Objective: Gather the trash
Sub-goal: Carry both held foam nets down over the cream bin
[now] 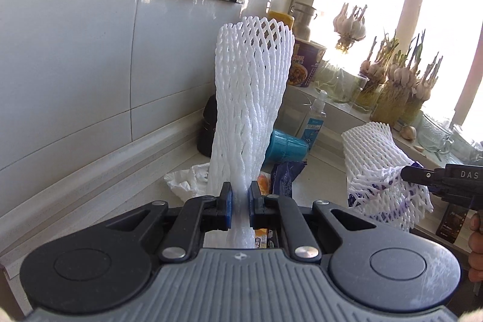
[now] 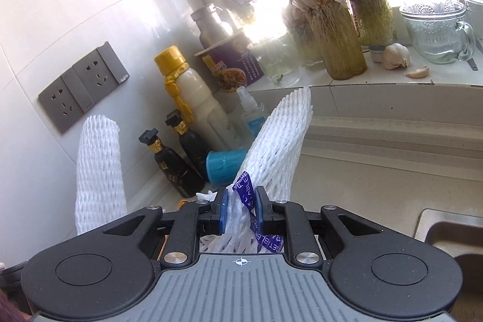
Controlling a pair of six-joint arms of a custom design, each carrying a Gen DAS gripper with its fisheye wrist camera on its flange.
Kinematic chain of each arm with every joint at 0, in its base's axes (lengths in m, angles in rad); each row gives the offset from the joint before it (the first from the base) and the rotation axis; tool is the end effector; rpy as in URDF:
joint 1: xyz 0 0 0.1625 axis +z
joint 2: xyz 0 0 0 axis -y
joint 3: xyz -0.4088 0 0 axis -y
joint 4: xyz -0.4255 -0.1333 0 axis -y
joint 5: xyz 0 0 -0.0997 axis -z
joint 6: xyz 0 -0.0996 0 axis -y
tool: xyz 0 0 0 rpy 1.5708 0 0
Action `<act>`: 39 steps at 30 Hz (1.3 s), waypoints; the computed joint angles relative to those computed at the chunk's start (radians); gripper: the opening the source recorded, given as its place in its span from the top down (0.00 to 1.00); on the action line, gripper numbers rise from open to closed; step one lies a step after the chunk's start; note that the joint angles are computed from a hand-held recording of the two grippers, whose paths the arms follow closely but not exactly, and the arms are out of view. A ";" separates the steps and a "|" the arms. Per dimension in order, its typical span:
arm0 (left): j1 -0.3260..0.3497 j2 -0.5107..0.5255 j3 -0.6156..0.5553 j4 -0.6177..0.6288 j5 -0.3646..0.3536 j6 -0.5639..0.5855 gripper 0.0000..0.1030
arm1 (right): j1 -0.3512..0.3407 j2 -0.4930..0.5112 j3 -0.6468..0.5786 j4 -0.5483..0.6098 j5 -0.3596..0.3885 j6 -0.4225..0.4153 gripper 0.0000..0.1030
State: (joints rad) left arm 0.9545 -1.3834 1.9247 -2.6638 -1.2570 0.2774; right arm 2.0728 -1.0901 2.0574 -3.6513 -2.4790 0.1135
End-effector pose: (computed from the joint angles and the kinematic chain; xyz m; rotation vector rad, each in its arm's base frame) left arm -0.1987 -0.5644 0.3165 1.0987 2.5836 -0.8574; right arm 0.3028 -0.4378 0.2370 -0.2226 -2.2046 1.5708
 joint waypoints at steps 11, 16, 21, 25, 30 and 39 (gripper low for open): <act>-0.002 -0.115 0.039 0.086 -0.006 -0.039 0.91 | 0.085 0.012 0.003 0.019 -0.032 0.050 0.84; 0.001 -0.157 0.051 0.118 0.000 -0.065 0.91 | 0.110 0.002 0.023 0.047 -0.023 0.126 0.84; 0.003 -0.204 0.066 0.158 0.010 -0.083 0.91 | 0.137 0.002 0.029 0.103 -0.021 0.185 0.84; 0.007 -0.247 0.080 0.194 0.019 -0.091 0.91 | 0.155 0.011 0.032 0.140 0.002 0.243 0.84; 0.018 -0.305 0.097 0.242 0.035 -0.113 0.91 | 0.179 0.039 0.014 0.205 0.036 0.304 0.83; 0.041 -0.406 0.102 0.351 0.086 -0.136 0.91 | 0.199 0.097 -0.036 0.267 0.112 0.355 0.83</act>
State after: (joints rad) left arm 0.9958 -1.7889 2.0270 -2.3126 -1.1711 0.1411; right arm 2.2719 -0.9927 2.0211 -3.3847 -2.3670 0.4686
